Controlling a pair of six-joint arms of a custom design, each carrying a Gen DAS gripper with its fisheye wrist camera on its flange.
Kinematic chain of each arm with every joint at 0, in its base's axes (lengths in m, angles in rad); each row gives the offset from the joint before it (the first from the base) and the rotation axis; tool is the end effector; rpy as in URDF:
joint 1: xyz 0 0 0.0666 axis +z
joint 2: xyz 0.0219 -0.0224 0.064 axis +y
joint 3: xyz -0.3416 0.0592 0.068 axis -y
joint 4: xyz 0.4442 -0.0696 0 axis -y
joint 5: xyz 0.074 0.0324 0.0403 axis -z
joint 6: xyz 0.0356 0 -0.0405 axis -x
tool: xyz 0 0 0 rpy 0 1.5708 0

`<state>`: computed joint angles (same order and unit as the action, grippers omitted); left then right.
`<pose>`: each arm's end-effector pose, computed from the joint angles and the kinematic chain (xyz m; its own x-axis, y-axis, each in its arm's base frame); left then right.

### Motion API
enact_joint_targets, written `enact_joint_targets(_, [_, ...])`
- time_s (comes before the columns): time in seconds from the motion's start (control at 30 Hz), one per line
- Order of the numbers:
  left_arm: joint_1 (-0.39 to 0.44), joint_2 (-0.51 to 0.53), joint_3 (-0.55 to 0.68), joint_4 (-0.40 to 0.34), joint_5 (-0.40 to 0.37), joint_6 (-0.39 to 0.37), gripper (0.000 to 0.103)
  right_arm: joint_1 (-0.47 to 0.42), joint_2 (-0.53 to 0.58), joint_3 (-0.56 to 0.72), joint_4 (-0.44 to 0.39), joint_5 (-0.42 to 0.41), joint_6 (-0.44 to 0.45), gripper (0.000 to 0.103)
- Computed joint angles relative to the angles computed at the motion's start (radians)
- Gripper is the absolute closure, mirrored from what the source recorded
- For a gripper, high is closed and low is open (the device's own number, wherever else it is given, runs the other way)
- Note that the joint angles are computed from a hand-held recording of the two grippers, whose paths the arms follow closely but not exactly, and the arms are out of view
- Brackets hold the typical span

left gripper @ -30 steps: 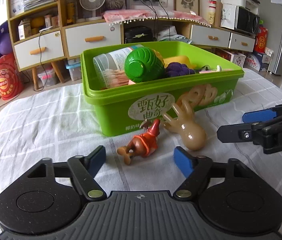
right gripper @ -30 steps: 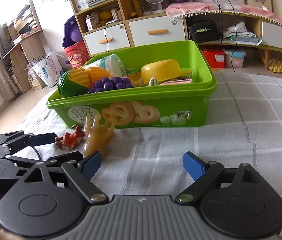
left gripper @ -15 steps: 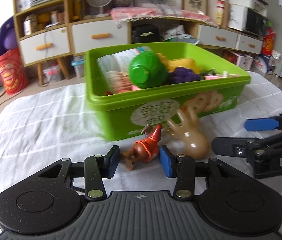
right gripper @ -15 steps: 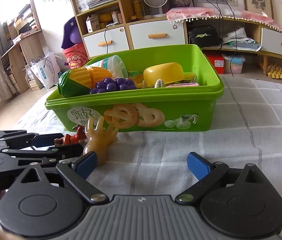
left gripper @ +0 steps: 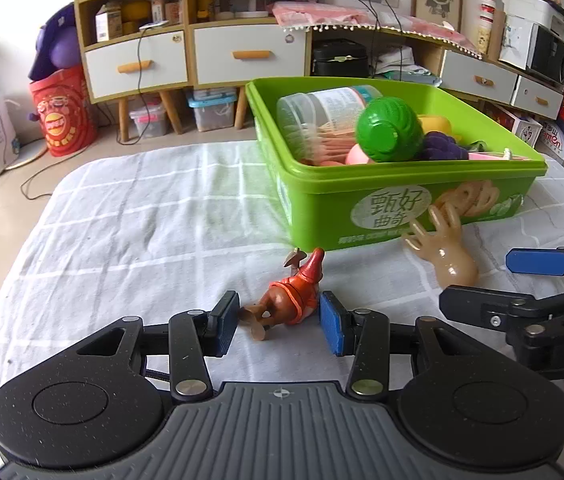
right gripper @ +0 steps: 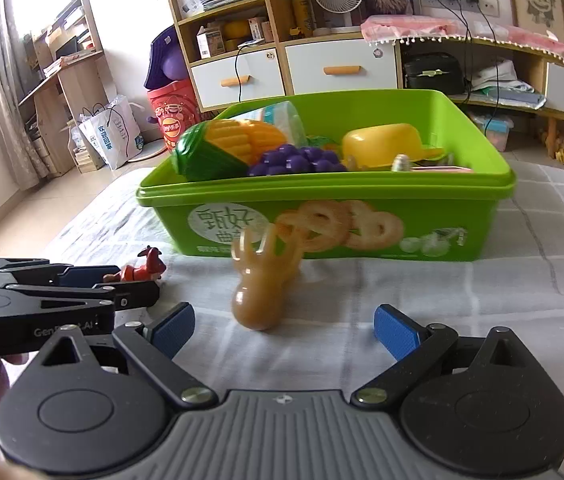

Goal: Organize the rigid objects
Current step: 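Grasp the tan hand-shaped toy with the right gripper while the left gripper grasps the orange figure, then carry the hand-shaped toy and orange figure over the bin with both grippers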

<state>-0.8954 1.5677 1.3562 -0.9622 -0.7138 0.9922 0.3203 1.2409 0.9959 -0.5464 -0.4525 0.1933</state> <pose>0.3692 -0.4243 0.2860 -0.6767 -0.1675 -0.7170 -0.2467 0.9691 0.0064 0.4516 0.1658 0.2925 -0.5522 -0.3652 -0.7495 -0.6938 0.6997 0.1702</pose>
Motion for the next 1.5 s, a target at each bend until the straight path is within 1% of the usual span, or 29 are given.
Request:
enact_joint_targets(0.1, [0.001, -0.009, -0.007, -0.007, 0.002, 0.019, 0.054, 0.019, -0.004, -0.008, 0.021, 0.020, -0.029, 0.022])
enact_joint_targets(0.17, [0.004, -0.017, -0.015, 0.000, 0.009, 0.032, 0.054, 0.031, -0.005, -0.013, 0.035, 0.033, -0.045, 0.022])
enact_joint_targets(0.37, [0.008, -0.033, -0.029, 0.006, 0.018, 0.065, 0.054, 0.064, -0.005, -0.021, 0.065, 0.083, -0.065, 0.034])
enact_joint_targets(0.43, [0.006, -0.032, -0.027, 0.001, 0.019, 0.066, 0.054, 0.075, -0.008, -0.025, 0.075, 0.116, -0.060, 0.043])
enact_joint_targets(0.47, [0.006, -0.032, -0.026, -0.001, 0.020, 0.067, 0.054, 0.079, -0.009, -0.026, 0.078, 0.129, -0.057, 0.046])
enact_joint_targets(0.53, [0.005, -0.033, -0.026, -0.006, 0.021, 0.069, 0.054, 0.079, -0.008, -0.023, 0.080, 0.134, -0.060, 0.055])
enact_joint_targets(0.57, [0.005, -0.032, -0.025, -0.008, 0.022, 0.071, 0.054, 0.080, -0.007, -0.022, 0.079, 0.142, -0.062, 0.057])
enact_joint_targets(0.63, [0.005, -0.032, -0.022, -0.012, 0.024, 0.079, 0.054, 0.082, -0.009, -0.020, 0.076, 0.157, -0.063, 0.068])
enact_joint_targets(0.67, [0.006, -0.031, -0.021, -0.011, 0.027, 0.081, 0.054, 0.081, -0.008, -0.017, 0.072, 0.159, -0.063, 0.071])
enact_joint_targets(0.73, [0.007, -0.030, -0.018, -0.013, 0.030, 0.089, 0.054, 0.078, -0.006, -0.010, 0.059, 0.157, -0.063, 0.083])
enact_joint_targets(0.8, [0.006, -0.029, -0.015, -0.017, 0.032, 0.096, 0.054, 0.073, -0.001, 0.001, 0.040, 0.142, -0.065, 0.088])
enact_joint_targets(0.83, [0.007, -0.029, -0.014, -0.018, 0.034, 0.099, 0.054, 0.071, 0.001, 0.006, 0.029, 0.135, -0.066, 0.090])
enact_joint_targets(1.03, [0.005, -0.027, 0.003, -0.036, 0.051, 0.126, 0.054, 0.056, 0.007, 0.029, -0.025, 0.112, -0.105, 0.090])
enact_joint_targets(1.2, [0.012, -0.054, -0.012, -0.014, 0.107, 0.183, 0.054, 0.029, 0.020, 0.066, -0.082, 0.064, -0.174, 0.090])
enact_joint_targets(1.33, [0.013, -0.064, -0.008, -0.012, 0.138, 0.222, 0.055, 0.004, 0.031, 0.102, -0.134, 0.027, -0.223, 0.090])
enact_joint_targets(1.5, [0.007, -0.072, 0.002, 0.003, 0.146, 0.232, 0.055, -0.032, 0.045, 0.153, -0.211, -0.013, -0.255, 0.090])
